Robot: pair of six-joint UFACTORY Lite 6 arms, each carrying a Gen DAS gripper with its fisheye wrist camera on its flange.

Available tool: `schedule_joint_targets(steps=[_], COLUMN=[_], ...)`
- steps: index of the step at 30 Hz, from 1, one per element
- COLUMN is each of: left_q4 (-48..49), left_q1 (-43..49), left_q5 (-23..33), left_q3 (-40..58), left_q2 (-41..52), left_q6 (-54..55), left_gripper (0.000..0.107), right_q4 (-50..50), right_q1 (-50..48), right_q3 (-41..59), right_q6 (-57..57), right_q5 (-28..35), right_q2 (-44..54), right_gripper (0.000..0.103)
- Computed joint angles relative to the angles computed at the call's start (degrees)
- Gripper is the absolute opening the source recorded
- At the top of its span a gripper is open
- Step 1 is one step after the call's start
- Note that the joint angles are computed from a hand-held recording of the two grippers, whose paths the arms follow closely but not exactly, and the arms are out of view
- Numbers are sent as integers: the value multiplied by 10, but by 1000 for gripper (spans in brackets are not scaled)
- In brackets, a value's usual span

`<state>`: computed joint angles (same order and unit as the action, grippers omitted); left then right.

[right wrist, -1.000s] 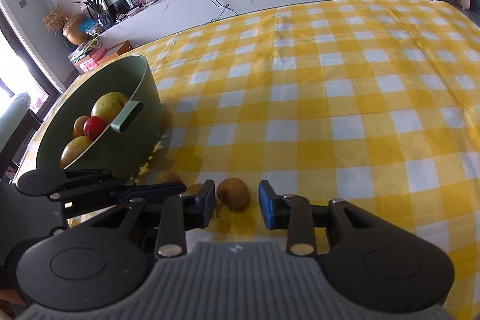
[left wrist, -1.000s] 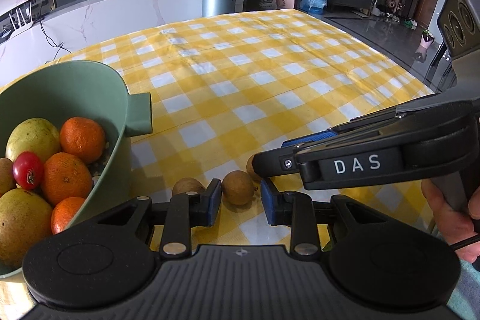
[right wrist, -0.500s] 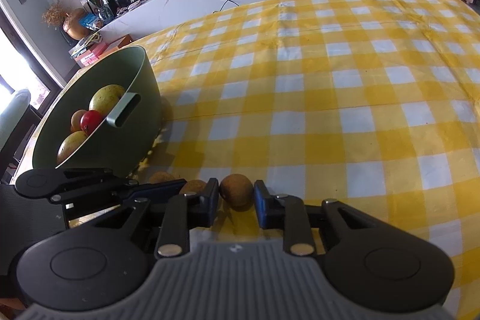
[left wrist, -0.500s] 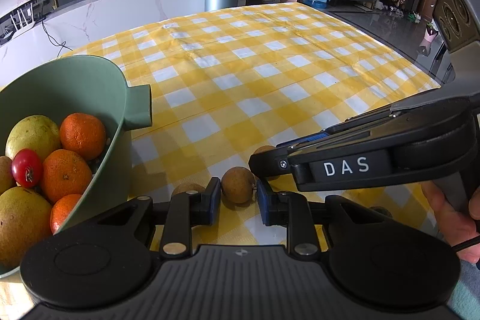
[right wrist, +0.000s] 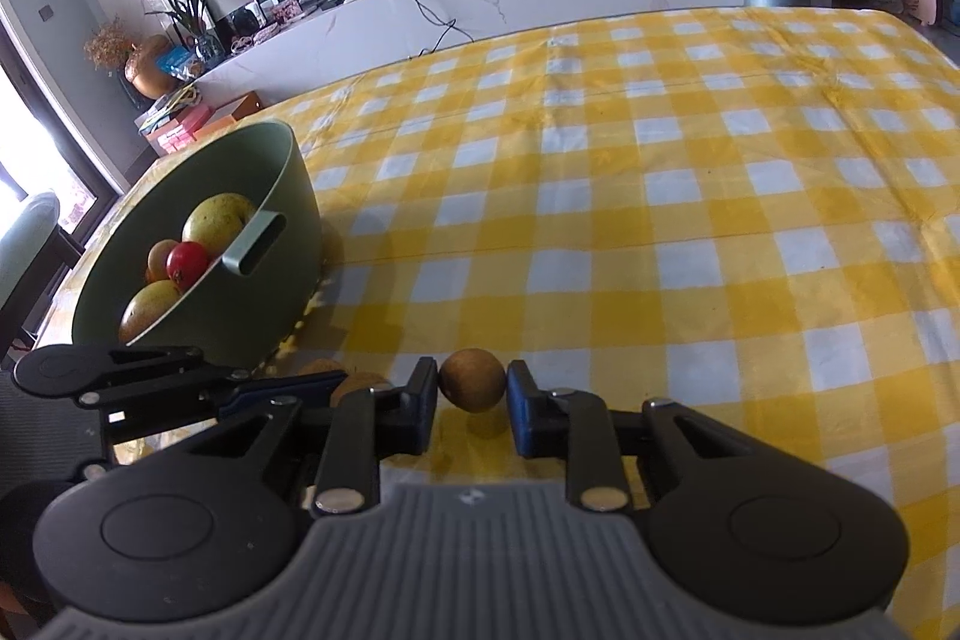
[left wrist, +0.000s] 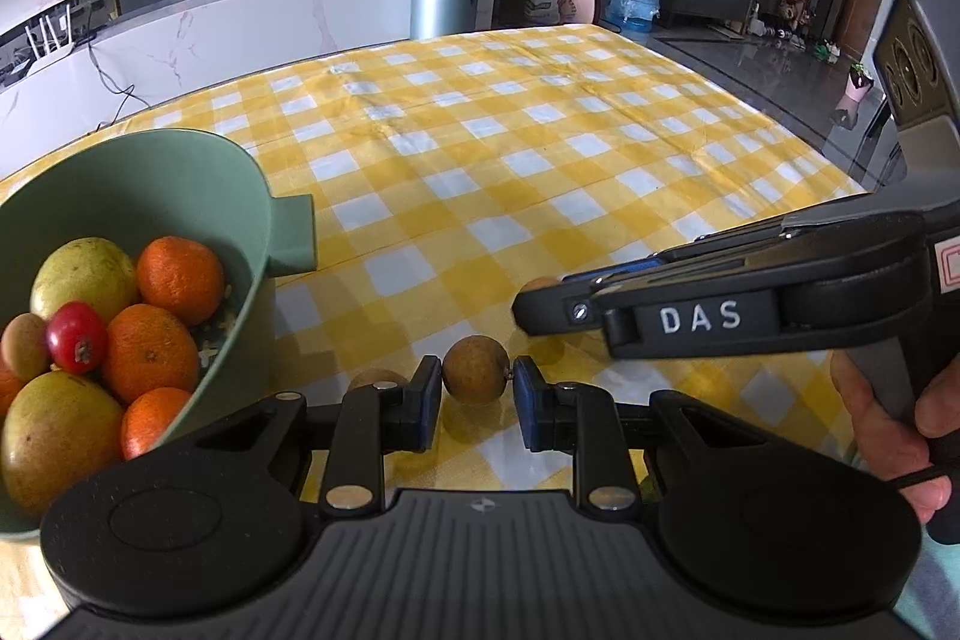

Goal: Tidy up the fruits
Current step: 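Close the left tool on the longan while the right tool grasps another longan, then carry both longans over the colander with the left and right tools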

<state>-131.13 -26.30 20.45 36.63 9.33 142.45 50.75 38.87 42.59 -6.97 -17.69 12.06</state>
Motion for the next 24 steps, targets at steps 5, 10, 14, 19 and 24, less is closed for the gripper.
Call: schedule_joint_targets(steps=[5, 10, 14, 19, 24], left_q4=[70, 110, 147, 180, 239], left_q1=[12, 20, 32, 60, 113], left_q5=[7, 21, 37, 60, 107], left_q3=[-24, -48, -67, -84, -93], left_q2=[-50, -103, -155, -210, -257], left_q6=[-75, -114, -151, -188, -249], left_gripper=[28, 28, 28, 28, 28], right_q4=[44, 105, 153, 257, 350], right_q1=[17, 44, 64, 92, 123], right_q3=[-26, -43, -52, -45, 1], right_q6=[-37, -97, -143, -247, -365], right_q5=[-30, -59, -76, -95, -119], right_q2=[-36, -68, -95, -129, -133], right_gripper=[21, 21, 21, 21, 21])
